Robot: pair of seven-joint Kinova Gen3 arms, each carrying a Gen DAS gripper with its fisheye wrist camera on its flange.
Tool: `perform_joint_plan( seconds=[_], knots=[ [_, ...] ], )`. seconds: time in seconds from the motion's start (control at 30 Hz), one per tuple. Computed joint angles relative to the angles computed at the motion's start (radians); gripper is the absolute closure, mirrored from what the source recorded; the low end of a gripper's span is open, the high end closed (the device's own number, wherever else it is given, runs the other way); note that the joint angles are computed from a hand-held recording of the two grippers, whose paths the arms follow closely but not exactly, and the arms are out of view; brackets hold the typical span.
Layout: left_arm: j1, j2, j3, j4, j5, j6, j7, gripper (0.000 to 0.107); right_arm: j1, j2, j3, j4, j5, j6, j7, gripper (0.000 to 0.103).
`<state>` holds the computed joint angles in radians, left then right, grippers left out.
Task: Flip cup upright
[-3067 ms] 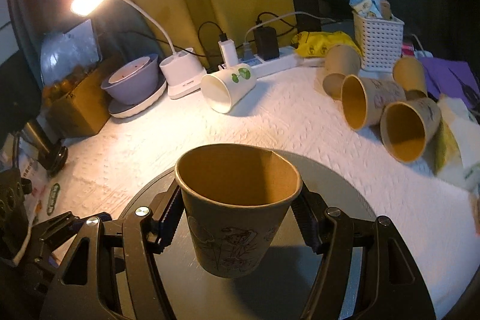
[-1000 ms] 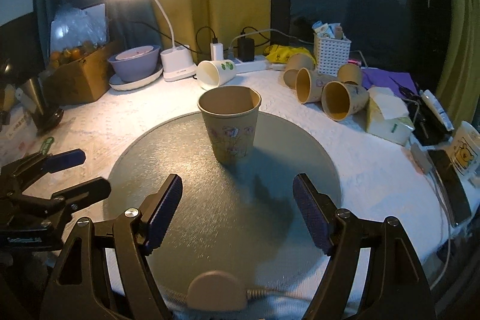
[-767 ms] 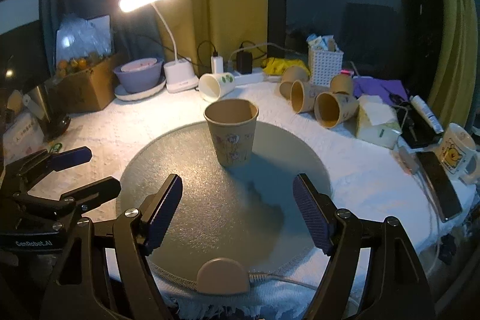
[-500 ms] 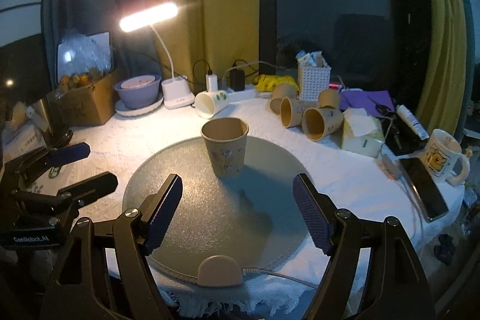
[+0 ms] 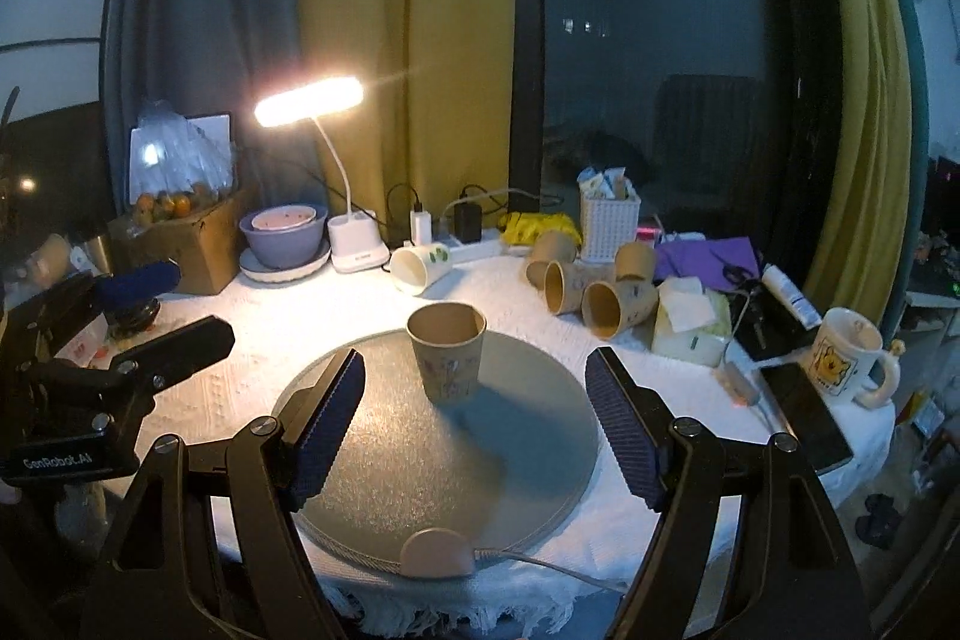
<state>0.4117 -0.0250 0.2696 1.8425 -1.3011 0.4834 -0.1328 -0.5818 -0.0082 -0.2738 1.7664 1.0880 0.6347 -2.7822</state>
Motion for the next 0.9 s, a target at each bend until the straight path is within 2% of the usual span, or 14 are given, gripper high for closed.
perform_joint_plan(
  seconds=[0.33,0.5,0.67,0.9],
  knots=[
    [0.002,-0.046,0.039,0.020,-0.160,0.062,0.150,0.024,-0.003,-0.029,-0.030,-0.011,0.018,0.034,-0.002,0.024],
    [-0.007,-0.082,0.056,0.047,-0.222,0.081,0.221,0.024,-0.017,-0.033,-0.053,-0.031,0.032,0.082,-0.021,0.024],
    [-0.030,-0.106,0.057,0.060,-0.195,0.063,0.219,0.024,-0.027,-0.040,-0.064,-0.034,0.059,0.107,-0.059,0.018],
    [-0.064,-0.119,0.075,0.071,-0.176,0.069,0.243,0.024,-0.032,-0.039,-0.064,-0.035,0.067,0.110,-0.066,0.018]
  ],
)
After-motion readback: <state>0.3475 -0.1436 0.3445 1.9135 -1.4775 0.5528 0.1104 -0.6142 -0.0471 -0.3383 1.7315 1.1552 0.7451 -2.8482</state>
